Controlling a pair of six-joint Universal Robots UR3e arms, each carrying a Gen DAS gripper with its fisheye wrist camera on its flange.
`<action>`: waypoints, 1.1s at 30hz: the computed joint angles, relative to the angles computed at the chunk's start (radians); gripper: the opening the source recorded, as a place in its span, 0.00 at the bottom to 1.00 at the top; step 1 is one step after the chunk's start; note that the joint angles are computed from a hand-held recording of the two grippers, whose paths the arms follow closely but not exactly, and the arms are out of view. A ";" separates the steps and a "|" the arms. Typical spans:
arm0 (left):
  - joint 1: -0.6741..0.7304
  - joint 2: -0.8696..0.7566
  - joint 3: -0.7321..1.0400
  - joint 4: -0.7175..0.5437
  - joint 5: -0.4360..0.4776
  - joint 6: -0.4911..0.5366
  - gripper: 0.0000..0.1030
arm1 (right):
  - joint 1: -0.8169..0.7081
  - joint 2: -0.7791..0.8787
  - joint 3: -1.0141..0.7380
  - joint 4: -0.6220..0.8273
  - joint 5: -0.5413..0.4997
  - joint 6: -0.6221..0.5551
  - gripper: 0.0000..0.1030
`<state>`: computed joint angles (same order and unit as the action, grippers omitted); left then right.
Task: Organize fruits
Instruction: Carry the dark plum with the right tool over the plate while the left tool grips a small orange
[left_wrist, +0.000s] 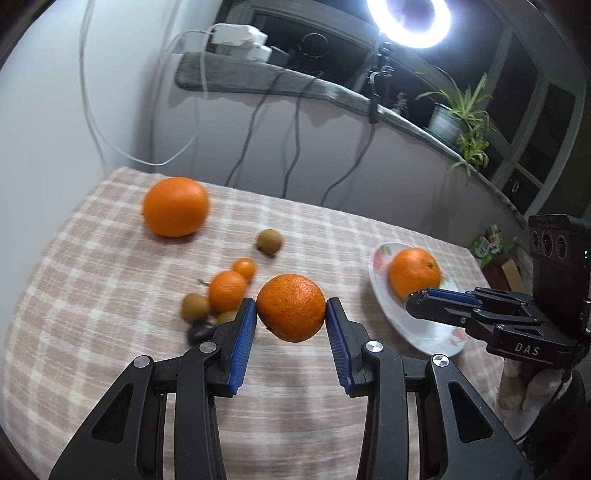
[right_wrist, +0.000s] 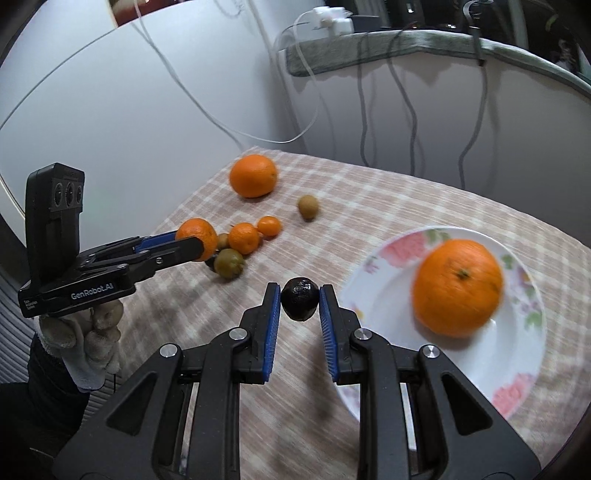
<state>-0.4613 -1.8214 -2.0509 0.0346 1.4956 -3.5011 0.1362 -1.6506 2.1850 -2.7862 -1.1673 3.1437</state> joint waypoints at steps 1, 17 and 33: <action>-0.013 -0.009 0.015 -0.006 0.006 -0.007 0.36 | -0.020 -0.029 0.023 0.009 0.005 -0.009 0.22; -0.161 -0.193 0.289 -0.118 0.006 -0.016 0.36 | -0.382 -0.453 0.256 0.303 0.110 -0.215 0.22; -0.229 -0.326 0.508 -0.242 -0.004 -0.010 0.36 | -0.576 -0.585 0.326 0.474 0.166 -0.371 0.22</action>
<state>-0.6902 -2.1477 -1.5431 -0.2075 1.4911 -3.5113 -0.4398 -2.2361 2.5109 -2.3125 -1.0012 2.7729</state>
